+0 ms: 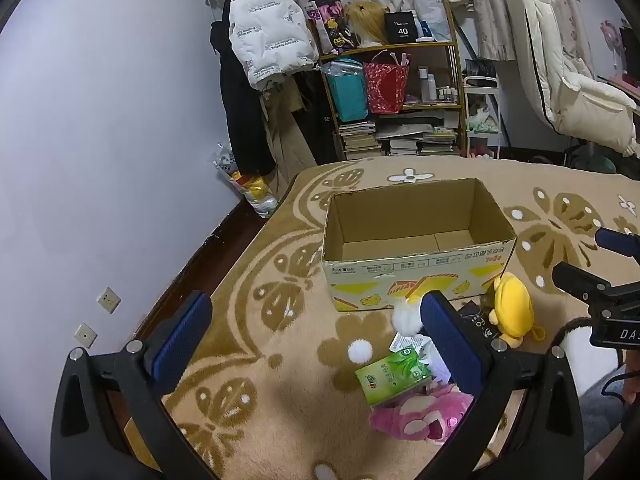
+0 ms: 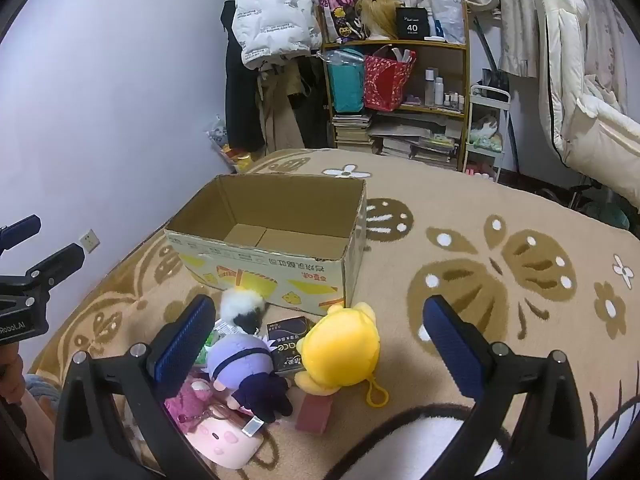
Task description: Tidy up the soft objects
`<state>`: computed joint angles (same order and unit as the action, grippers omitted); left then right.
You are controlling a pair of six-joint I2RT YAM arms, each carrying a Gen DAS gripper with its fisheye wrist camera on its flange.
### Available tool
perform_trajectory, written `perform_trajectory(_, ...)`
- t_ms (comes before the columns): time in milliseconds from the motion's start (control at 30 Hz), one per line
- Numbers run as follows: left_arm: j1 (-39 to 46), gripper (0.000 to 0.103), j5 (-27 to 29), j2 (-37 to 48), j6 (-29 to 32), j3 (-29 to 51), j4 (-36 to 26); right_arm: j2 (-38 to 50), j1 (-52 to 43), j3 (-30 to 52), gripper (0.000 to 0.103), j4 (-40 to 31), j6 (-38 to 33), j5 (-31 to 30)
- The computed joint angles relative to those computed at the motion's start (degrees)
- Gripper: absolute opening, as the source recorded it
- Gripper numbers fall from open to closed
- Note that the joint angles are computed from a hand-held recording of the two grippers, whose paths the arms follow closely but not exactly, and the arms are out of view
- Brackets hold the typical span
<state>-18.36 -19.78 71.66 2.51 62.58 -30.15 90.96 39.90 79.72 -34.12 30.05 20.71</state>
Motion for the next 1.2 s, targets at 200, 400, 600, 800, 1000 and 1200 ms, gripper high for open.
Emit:
perform_trajectory(200, 0.71, 0.103, 1.19, -0.08, -0.22, 0.04, -0.23, 0.16, 0.00, -0.04, 0.103, 0.07, -0.27, 0.49)
perform_trajectory(400, 1.39, 0.103, 2.00, 0.17, 0.87, 0.56, -0.45, -0.12, 0.05, 0.21, 0.103, -0.32, 0.28, 1.08)
perform_trajectory(600, -0.07, 0.103, 0.03, -0.16, -0.18, -0.28, 0.01, 0.52, 0.27, -0.18, 0.103, 0.46, 0.30, 1.54)
perform_trajectory(800, 0.35, 0.103, 0.72, 0.61, -0.54, 0.55, -0.80, 0.10, 0.55, -1.44, 0.103, 1.20, 0.05, 2.00)
perform_trajectory(1000, 0.43, 0.103, 0.77, 0.76, -0.34, 0.39, -0.53, 0.61, 0.31, 0.62, 0.103, -0.32, -0.28, 1.73)
perform_trajectory(1200, 0.29, 0.103, 0.55, 0.65, -0.41, 0.05, -0.32, 0.69, 0.30, 0.84, 0.103, -0.60, -0.23, 1.60)
